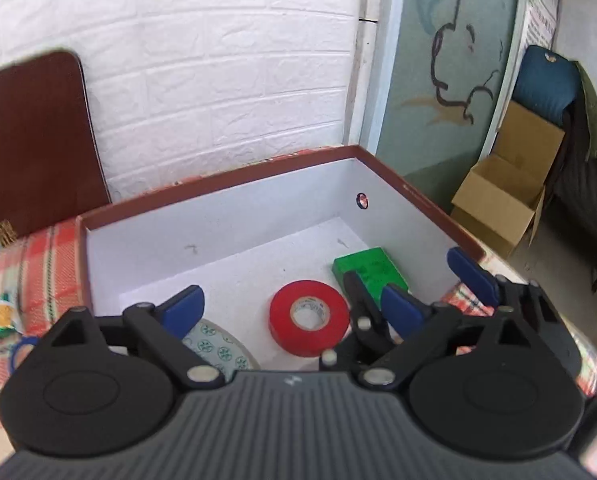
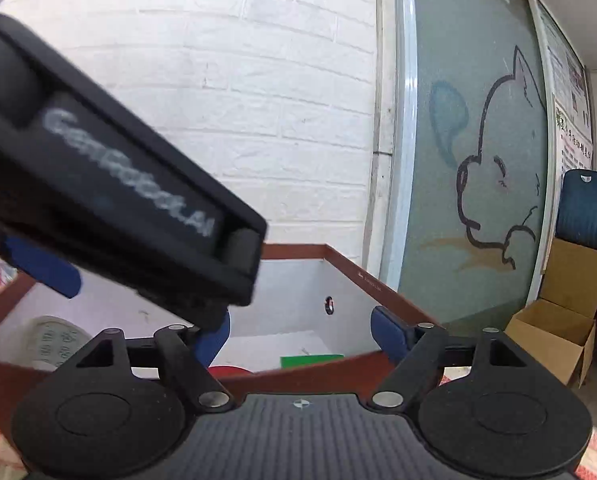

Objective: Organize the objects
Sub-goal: 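Carry the plain green box into the brown box and release it, then move the right gripper to the second green box and grasp it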

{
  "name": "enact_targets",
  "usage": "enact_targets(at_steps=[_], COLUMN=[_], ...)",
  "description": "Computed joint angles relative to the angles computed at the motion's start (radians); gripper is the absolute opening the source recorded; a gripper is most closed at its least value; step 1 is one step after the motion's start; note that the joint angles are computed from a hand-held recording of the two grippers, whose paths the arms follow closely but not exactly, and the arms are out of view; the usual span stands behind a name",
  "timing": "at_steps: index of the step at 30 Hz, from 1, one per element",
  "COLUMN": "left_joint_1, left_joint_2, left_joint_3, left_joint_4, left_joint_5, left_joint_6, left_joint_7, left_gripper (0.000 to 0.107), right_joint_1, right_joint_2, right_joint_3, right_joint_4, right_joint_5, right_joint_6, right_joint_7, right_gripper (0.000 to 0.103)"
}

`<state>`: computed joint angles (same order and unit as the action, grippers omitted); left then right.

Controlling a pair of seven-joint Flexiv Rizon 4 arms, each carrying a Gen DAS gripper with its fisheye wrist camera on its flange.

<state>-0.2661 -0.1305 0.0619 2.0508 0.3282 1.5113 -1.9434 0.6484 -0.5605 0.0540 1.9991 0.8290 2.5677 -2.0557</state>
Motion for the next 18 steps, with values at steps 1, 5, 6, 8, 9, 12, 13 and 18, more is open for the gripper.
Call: enact_targets(at_steps=[1,5,6,8,9,12,13,18], left_joint_1=[-0.028,-0.012,-0.009,0.004,0.015,0.052,0.063,0.137], left_joint_2=[0.011,0.071,0.091,0.135,0.155,0.214,0.231,0.318], left_joint_3=[0.026,0.001,-0.002,-0.013,-0.021,-0.041,-0.045,-0.064], left_joint_4=[-0.016,0.041,0.050,0.077,0.095,0.158,0.181,0.285], left_joint_5=[0.062,0.104,0.148,0.235,0.259,0.277,0.270,0.262], left_joint_6=[-0.029,-0.021,-0.035,-0.055,-0.059,-0.075,-0.077,-0.077], left_joint_7=[-0.046,-0.062,-0.090,-0.148,-0.163,-0.179,-0.176,-0.179], left_gripper=[0.096,0.096,0.096,0.096,0.096,0.096,0.096,0.096], right_joint_1=[-0.003,0.009,0.011,0.026,0.037,0.073,0.084,0.143], right_joint_2=[-0.001,0.012,0.017,0.034,0.038,0.062,0.071,0.125], right_joint_3=[0.015,0.066,0.083,0.109,0.119,0.133,0.135,0.138], right_joint_4=[0.025,0.108,0.131,0.171,0.189,0.236,0.245,0.241], right_joint_5=[-0.021,-0.024,-0.017,0.016,0.030,0.057,0.066,0.137], right_joint_6=[0.036,0.131,0.147,0.141,0.140,0.113,0.106,-0.010], right_joint_7=[0.025,0.093,0.124,0.156,0.166,0.164,0.161,0.090], right_gripper=[0.077,0.078,0.080,0.079,0.079,0.079,0.079,0.079])
